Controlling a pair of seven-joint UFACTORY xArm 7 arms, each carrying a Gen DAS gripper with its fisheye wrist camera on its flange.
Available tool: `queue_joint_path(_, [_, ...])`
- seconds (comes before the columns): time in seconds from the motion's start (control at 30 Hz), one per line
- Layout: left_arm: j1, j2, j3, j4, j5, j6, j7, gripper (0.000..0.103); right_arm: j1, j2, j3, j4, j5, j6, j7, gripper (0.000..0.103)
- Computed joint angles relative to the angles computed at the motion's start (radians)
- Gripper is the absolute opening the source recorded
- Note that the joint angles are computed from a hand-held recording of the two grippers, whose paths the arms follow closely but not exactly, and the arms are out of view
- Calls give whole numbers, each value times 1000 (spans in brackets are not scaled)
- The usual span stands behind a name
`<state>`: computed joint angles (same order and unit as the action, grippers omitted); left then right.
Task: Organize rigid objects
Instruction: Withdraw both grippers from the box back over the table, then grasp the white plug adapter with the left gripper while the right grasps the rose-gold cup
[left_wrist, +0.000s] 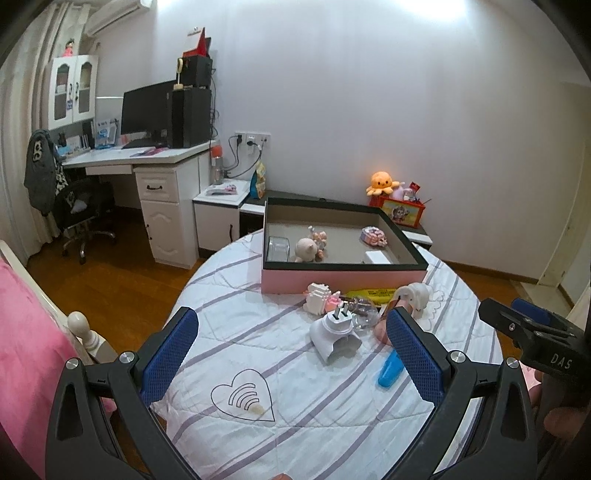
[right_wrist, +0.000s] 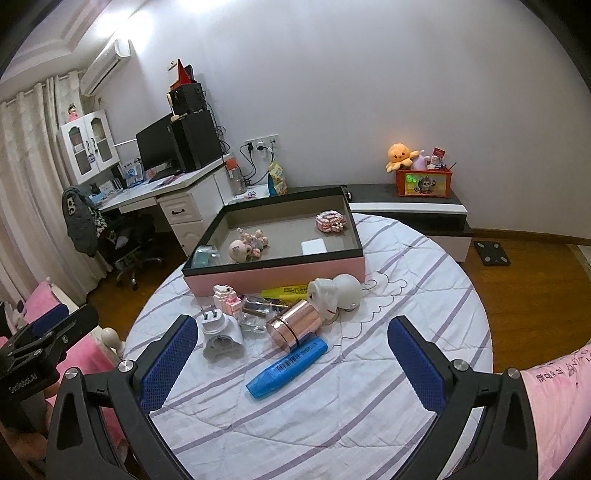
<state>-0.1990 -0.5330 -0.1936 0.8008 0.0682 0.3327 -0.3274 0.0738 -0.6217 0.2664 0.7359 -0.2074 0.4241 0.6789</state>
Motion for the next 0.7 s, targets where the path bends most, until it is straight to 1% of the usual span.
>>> queue_joint_path(0.13, [-10,28,2,4,-5,8,5,103,-2,27,-2,4,1,24,5,103])
queue_joint_path(0.3, [-36,97,7,25,-19,27,20,103,16,81,-29,1,15,35,-7,103])
queue_joint_path(0.5, [-49,197,-3,68,-12,34,16,103,40,165,-61,14,35,21,-39,103])
queue_joint_path(0.7, [-69,307,2,129,-8,39,17,103,66,253,-96,49,66,-3,-88,103])
